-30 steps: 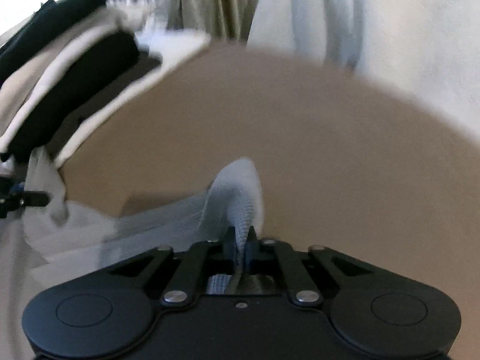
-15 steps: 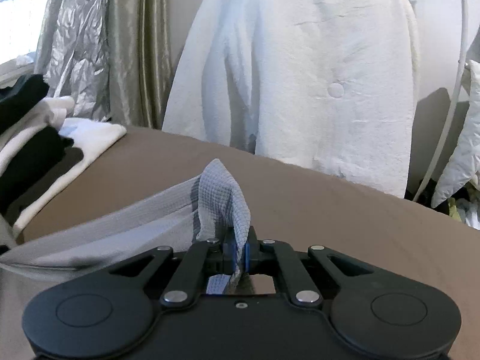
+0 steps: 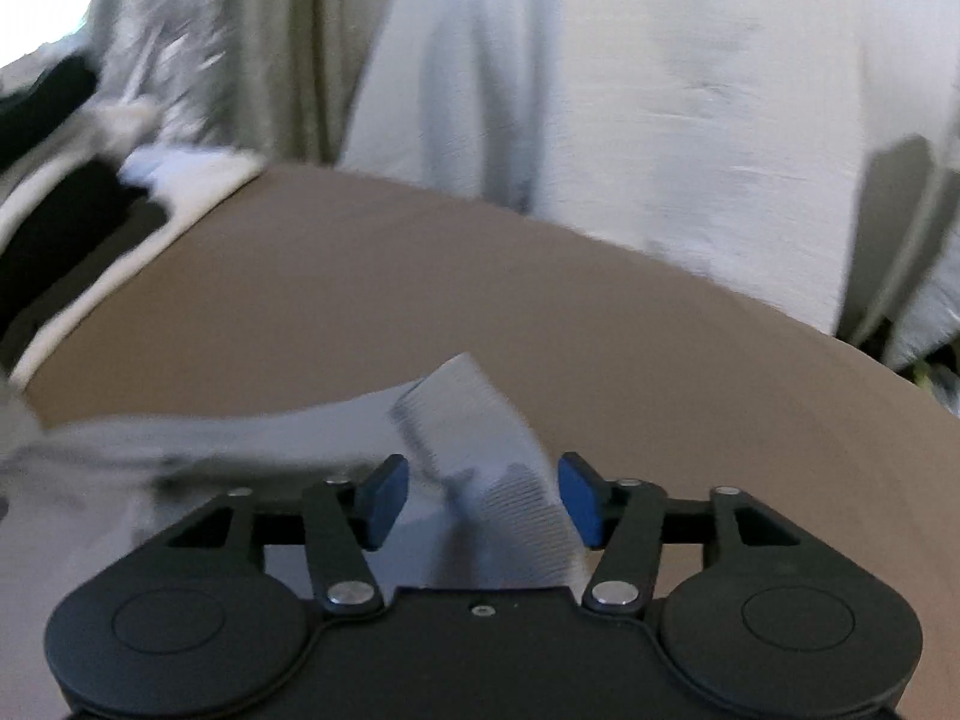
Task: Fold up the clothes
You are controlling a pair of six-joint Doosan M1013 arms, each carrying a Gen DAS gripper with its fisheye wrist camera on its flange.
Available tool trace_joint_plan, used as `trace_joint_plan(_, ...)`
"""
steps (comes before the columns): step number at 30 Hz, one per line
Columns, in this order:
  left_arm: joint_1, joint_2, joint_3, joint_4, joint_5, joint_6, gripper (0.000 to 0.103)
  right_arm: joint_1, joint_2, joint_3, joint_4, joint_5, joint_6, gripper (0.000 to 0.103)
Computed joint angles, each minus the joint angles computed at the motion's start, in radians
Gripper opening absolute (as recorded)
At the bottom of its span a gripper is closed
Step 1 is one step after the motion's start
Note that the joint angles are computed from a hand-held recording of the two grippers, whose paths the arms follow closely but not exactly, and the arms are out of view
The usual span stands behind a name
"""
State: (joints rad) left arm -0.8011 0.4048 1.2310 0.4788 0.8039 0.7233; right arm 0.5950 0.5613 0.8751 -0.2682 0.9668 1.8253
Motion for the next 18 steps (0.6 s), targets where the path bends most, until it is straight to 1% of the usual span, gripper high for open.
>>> trace_joint_plan(1,-0.005,0.016,-0.022,0.015,0.039,0.005,0.082,0.007,0.014,-0.012,-0.037,0.026,-0.029,0.067)
trace_joint_plan(2,-0.010,0.048,-0.070,0.043,0.130,0.007,0.084,0.015,0.029,-0.024,-0.074,0.052,-0.059,0.067)
trace_joint_plan(3,-0.014,0.088,-0.132,0.069,0.244,0.017,0.084,0.024,0.044,-0.036,-0.126,0.080,-0.090,0.065)
trace_joint_plan(4,-0.019,0.115,-0.168,0.100,0.326,0.001,0.086,0.036,0.062,-0.048,-0.219,0.118,-0.124,0.062)
trace_joint_plan(5,-0.019,0.127,-0.188,0.118,0.355,-0.037,0.085,0.044,0.078,-0.058,-0.295,0.145,-0.146,0.042)
trace_joint_plan(6,-0.015,0.121,-0.184,0.111,0.333,-0.087,0.085,0.041,0.085,-0.067,-0.326,0.153,-0.129,0.009)
trace_joint_plan(7,-0.010,0.107,-0.161,0.106,0.283,-0.130,0.085,0.038,0.088,-0.071,-0.348,0.153,-0.101,0.002)
trace_joint_plan(8,-0.006,0.095,-0.142,0.099,0.239,-0.169,0.084,0.029,0.079,-0.065,-0.346,0.127,-0.040,0.004)
trace_joint_plan(10,-0.005,0.090,-0.125,0.118,0.190,-0.195,0.084,0.015,0.064,-0.055,-0.349,0.080,0.074,0.005)
trace_joint_plan(11,-0.004,0.089,-0.118,0.128,0.167,-0.208,0.084,0.014,0.062,-0.053,-0.357,0.073,0.084,0.005)
trace_joint_plan(13,-0.005,0.111,-0.135,0.144,0.179,-0.219,0.084,0.008,0.057,-0.054,-0.343,0.075,0.067,0.005)
trace_joint_plan(14,-0.007,0.123,-0.147,0.156,0.192,-0.225,0.084,0.006,0.057,-0.058,-0.334,0.085,0.053,0.008)
trace_joint_plan(15,-0.011,0.129,-0.153,0.172,0.193,-0.205,0.082,0.003,0.057,-0.062,-0.327,0.094,0.043,0.014)
trace_joint_plan(16,-0.016,0.135,-0.159,0.189,0.193,-0.181,0.047,0.001,0.055,-0.065,-0.325,0.104,0.042,0.014)
trace_joint_plan(17,-0.021,0.140,-0.164,0.205,0.192,-0.157,0.004,-0.002,0.052,-0.064,-0.321,0.107,0.044,0.014)
trace_joint_plan(18,-0.029,0.142,-0.173,0.237,0.224,-0.124,0.004,-0.003,0.041,-0.050,-0.312,0.086,0.057,0.005)
